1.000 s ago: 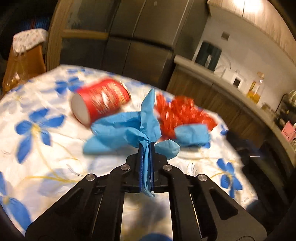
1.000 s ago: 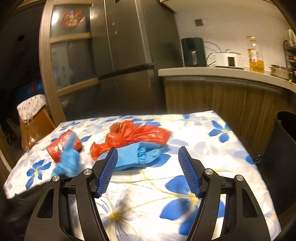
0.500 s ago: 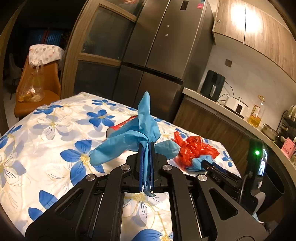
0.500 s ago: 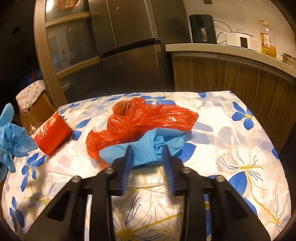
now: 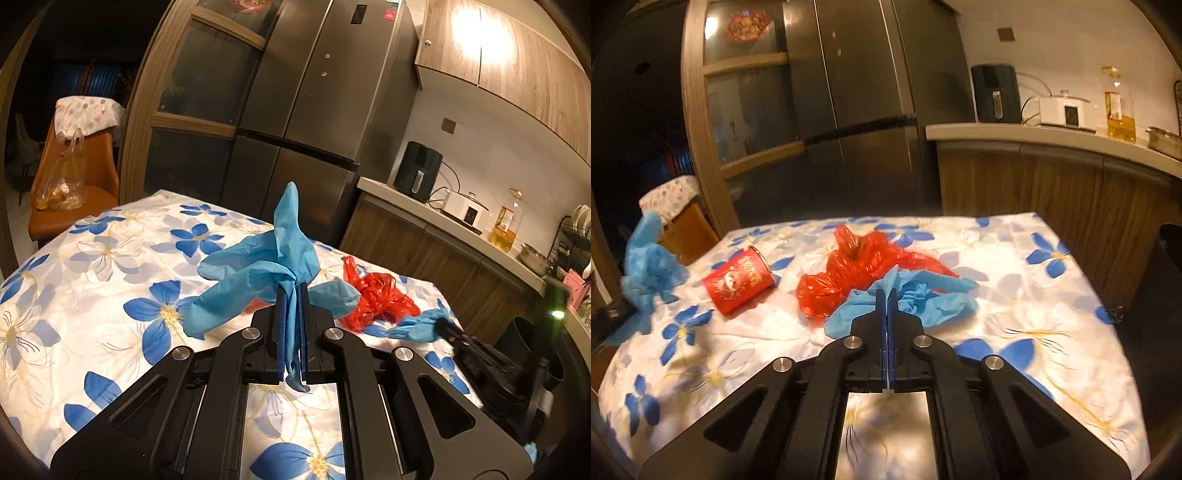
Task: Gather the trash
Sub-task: 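Close the right gripper on the other blue glove, then carry both blue gloves over the black bin with both grippers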
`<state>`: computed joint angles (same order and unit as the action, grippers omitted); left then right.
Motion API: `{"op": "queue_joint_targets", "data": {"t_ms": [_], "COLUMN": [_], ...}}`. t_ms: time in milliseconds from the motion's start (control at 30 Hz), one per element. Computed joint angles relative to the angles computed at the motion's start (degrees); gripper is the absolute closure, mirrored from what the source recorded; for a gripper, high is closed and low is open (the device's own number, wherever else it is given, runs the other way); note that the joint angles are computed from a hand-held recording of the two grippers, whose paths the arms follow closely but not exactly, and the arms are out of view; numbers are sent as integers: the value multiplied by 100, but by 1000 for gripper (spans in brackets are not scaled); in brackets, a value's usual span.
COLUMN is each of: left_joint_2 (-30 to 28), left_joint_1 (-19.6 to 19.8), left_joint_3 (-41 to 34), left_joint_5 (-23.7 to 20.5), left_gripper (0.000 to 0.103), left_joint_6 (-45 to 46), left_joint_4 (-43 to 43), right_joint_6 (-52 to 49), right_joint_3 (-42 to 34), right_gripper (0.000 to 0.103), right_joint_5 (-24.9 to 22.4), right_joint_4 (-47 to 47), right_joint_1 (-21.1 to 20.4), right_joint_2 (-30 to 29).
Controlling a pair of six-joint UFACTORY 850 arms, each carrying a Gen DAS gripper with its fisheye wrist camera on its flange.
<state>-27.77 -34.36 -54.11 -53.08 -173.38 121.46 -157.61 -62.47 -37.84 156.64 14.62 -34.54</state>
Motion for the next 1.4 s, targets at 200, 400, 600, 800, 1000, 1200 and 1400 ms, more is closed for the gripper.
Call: {"op": "queue_joint_targets", "data": {"t_ms": [200, 400, 600, 800, 1000, 1200, 1400], "left_joint_2": [-1, -43, -195, -391, -559, -753, -1022], "left_joint_1": [-212, -425, -610, -799, -909, -999, -1052], "left_joint_3": [-82, -224, -534, -921, -1256, -1655, -2162], "left_joint_5": [-18, 8, 114, 210, 300, 399, 573], "left_gripper": [98, 98, 98, 98, 98, 98, 98], "left_joint_6": [196, 452, 884, 1284, 1578, 1967, 2341], "left_joint_4": [-58, -167, -297, -374, -372, -370, -317], "right_joint_6": [-81, -270, -436, -576, -611, -593, -622], "right_joint_3": [746, 1328, 1763, 1997, 2139, 2207, 2198], "right_gripper": [102, 102, 102, 102, 102, 102, 102], "right_joint_5": [-491, -864, -1077, -1194, -1331, -1464, -1550], "right_joint_4": [61, 311, 422, 576, 706, 784, 947], "right_joint_1": [-205, -369, -625, -845, -1081, -1353, -1623], "right_joint_2": [575, 1062, 1458, 1691, 1824, 1917, 1946]}}
